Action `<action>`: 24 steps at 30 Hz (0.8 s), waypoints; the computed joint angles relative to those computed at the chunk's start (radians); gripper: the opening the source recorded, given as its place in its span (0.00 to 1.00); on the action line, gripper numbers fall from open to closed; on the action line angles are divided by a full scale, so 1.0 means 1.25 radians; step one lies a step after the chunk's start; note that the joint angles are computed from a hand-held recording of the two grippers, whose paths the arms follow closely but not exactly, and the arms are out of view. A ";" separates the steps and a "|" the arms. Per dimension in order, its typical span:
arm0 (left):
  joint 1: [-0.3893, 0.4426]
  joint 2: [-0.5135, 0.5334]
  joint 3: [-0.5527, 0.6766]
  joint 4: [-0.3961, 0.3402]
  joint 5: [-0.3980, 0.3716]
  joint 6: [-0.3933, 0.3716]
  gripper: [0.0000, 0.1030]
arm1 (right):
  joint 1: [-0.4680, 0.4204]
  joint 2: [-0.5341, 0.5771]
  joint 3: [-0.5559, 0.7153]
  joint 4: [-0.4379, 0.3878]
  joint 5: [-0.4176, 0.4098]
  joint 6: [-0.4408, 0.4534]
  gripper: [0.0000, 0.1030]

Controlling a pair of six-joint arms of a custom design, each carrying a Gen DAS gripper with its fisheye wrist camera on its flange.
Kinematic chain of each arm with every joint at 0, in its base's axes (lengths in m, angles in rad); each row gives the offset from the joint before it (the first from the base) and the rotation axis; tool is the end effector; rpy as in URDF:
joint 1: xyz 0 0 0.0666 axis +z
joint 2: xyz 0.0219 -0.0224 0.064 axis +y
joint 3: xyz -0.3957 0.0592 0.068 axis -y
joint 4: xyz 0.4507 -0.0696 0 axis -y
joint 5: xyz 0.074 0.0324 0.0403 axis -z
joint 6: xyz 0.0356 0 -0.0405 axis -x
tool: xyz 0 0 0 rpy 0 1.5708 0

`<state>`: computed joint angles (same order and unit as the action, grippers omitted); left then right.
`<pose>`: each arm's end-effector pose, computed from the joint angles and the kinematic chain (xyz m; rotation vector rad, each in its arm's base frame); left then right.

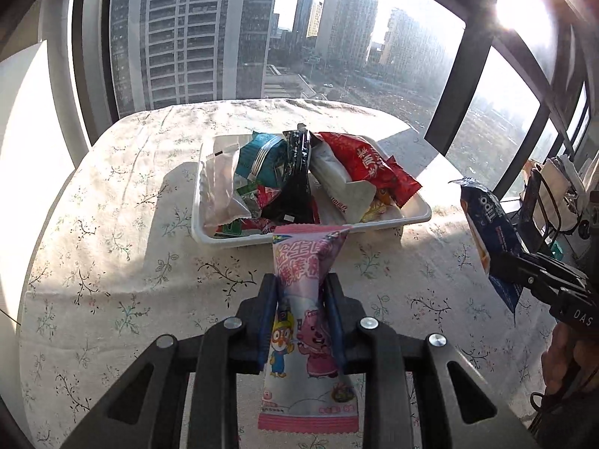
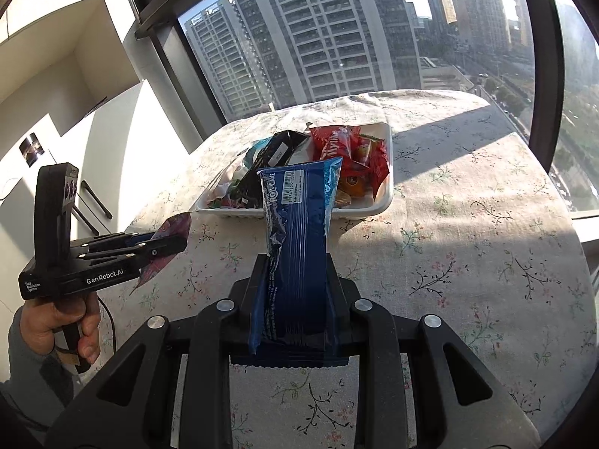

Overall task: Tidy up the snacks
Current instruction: 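Lift both packs and carry them toward the white tray, then lower the blue and pink packs into the tray and open both grippers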

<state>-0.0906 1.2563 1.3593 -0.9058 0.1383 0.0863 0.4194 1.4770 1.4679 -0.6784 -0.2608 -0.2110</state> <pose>0.4857 -0.0495 0.4955 0.0716 2.3768 -0.2488 0.5324 0.2470 0.4579 -0.3817 2.2763 0.6249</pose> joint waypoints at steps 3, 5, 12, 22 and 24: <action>0.014 0.025 0.049 0.015 0.006 -0.005 0.26 | 0.002 0.019 0.039 -0.006 -0.002 0.004 0.23; 0.021 0.060 0.094 0.017 0.011 -0.004 0.26 | 0.003 0.044 0.079 -0.014 -0.004 0.006 0.23; 0.049 0.197 0.225 0.042 0.030 0.028 0.26 | 0.009 0.201 0.301 -0.072 -0.005 -0.003 0.23; 0.055 0.327 0.281 0.069 0.054 0.054 0.27 | 0.025 0.471 0.649 -0.235 0.041 0.018 0.23; 0.050 0.334 0.277 0.070 0.050 0.043 0.28 | 0.030 0.496 0.675 -0.246 0.059 0.027 0.23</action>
<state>-0.0286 1.6744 1.7052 -0.8182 0.2005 0.1402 0.4570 2.0971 2.3122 -0.9861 -0.1865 -0.1778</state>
